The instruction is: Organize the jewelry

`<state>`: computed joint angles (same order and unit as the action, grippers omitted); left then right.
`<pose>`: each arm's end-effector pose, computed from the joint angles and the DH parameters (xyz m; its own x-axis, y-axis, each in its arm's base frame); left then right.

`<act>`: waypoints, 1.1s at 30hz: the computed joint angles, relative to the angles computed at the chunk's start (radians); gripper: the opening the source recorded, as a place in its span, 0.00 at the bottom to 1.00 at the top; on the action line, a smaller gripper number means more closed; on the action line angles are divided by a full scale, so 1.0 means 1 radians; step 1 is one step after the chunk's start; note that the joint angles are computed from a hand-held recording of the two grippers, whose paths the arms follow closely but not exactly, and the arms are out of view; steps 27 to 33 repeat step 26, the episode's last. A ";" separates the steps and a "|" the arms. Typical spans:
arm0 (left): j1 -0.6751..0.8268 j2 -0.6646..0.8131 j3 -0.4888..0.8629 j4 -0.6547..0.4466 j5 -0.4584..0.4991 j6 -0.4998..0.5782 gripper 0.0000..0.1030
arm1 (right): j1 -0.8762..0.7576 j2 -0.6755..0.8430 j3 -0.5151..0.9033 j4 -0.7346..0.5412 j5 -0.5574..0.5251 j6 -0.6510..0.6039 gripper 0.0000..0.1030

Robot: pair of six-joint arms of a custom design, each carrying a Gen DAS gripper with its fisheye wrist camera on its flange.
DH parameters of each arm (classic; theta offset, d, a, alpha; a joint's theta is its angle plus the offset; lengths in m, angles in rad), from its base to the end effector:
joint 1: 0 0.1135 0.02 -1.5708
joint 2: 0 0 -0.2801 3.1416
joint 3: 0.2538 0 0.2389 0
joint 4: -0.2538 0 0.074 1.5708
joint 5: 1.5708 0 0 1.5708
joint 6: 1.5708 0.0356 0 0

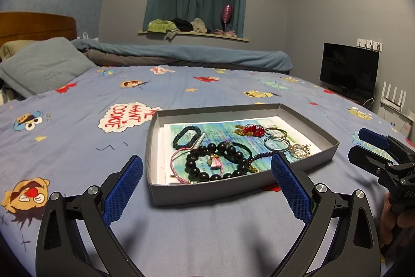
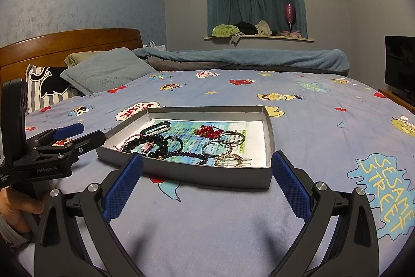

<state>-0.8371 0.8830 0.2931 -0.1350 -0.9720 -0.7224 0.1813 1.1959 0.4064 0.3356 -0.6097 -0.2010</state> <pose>0.1143 -0.0829 0.1888 -0.3361 -0.1837 -0.9237 -0.2901 0.9533 -0.0840 0.2084 0.0589 0.2070 -0.2920 -0.2199 -0.9308 -0.7270 0.6834 0.0666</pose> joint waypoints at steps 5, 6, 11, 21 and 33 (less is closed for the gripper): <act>-0.002 0.000 0.000 -0.001 -0.001 -0.001 0.95 | 0.003 0.008 -0.002 0.007 0.004 -0.002 0.95; -0.001 0.001 0.001 -0.001 -0.001 -0.001 0.95 | 0.002 0.009 -0.002 0.009 0.003 -0.002 0.95; -0.009 -0.001 -0.002 0.004 -0.008 0.004 0.95 | 0.003 0.009 -0.003 0.012 0.005 -0.001 0.95; -0.014 0.002 0.008 -0.023 -0.014 -0.012 0.95 | 0.000 0.017 -0.004 0.021 0.003 -0.004 0.95; -0.011 0.001 0.008 -0.022 -0.012 -0.009 0.95 | 0.002 0.014 -0.004 0.018 0.005 -0.004 0.95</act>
